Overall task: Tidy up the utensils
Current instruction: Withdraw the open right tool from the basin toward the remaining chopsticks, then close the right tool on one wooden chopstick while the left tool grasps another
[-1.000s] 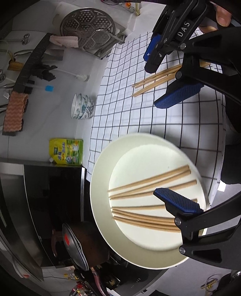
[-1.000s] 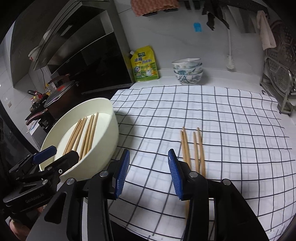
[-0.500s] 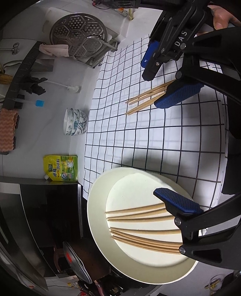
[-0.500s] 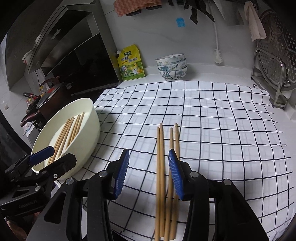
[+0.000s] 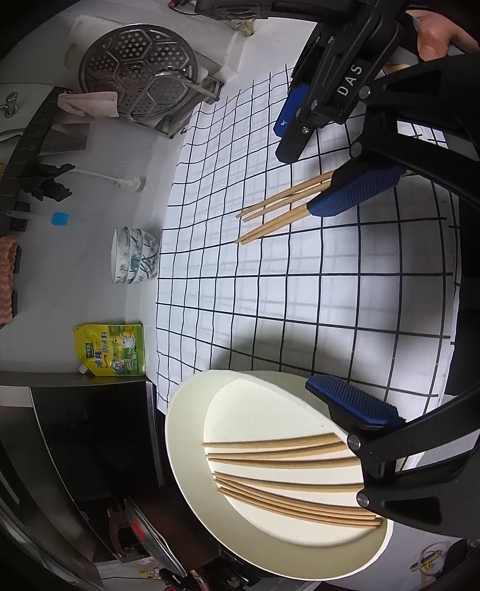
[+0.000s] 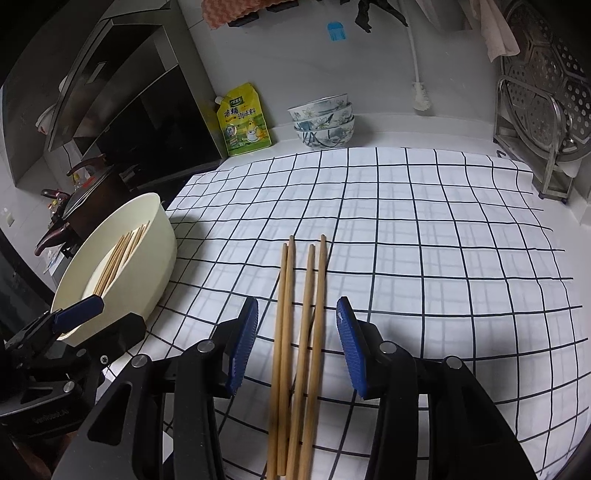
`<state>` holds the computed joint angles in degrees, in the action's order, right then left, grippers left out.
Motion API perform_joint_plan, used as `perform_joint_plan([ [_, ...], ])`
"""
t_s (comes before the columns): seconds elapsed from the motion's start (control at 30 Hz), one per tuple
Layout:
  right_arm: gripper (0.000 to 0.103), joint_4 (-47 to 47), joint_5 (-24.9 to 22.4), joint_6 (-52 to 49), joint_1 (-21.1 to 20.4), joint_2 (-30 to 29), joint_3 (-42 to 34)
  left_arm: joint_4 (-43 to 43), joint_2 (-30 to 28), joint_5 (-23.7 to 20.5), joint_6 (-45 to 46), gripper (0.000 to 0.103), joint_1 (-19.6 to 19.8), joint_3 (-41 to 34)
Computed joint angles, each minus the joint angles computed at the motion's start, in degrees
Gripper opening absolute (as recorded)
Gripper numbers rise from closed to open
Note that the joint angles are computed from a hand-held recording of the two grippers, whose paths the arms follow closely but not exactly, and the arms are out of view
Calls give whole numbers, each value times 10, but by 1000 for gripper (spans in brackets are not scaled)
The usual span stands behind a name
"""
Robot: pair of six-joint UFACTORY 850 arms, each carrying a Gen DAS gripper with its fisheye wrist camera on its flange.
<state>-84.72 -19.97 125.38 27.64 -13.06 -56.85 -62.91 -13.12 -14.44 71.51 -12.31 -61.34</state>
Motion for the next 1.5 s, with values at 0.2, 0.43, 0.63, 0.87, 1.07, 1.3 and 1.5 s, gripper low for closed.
perform_joint_plan([
  [0.2, 43, 11, -4, -13, -7, 4, 9, 26, -2, 14, -33, 86, -8, 7],
  [0.43, 46, 91, 1, -94, -15, -5, 6, 61, -5, 23, -75, 86, -14, 10],
  [0.63, 46, 165, -17, -182, -9, -26, -11, 82, -7, 30, -94, 86, -18, 13],
  [0.87, 46, 213, -30, -235, -2, -42, -22, 102, -16, 22, -120, 87, -14, 7],
  [1.07, 46, 244, -50, -268, 4, -54, -28, 104, -18, 20, -126, 88, -12, 7],
  [1.3, 42, 220, -67, -240, 13, -51, -19, 76, -19, 22, -98, 89, -15, 13],
  [1.5, 11, 213, -92, -248, 17, -56, -22, 66, -18, 25, -91, 90, -23, 19],
])
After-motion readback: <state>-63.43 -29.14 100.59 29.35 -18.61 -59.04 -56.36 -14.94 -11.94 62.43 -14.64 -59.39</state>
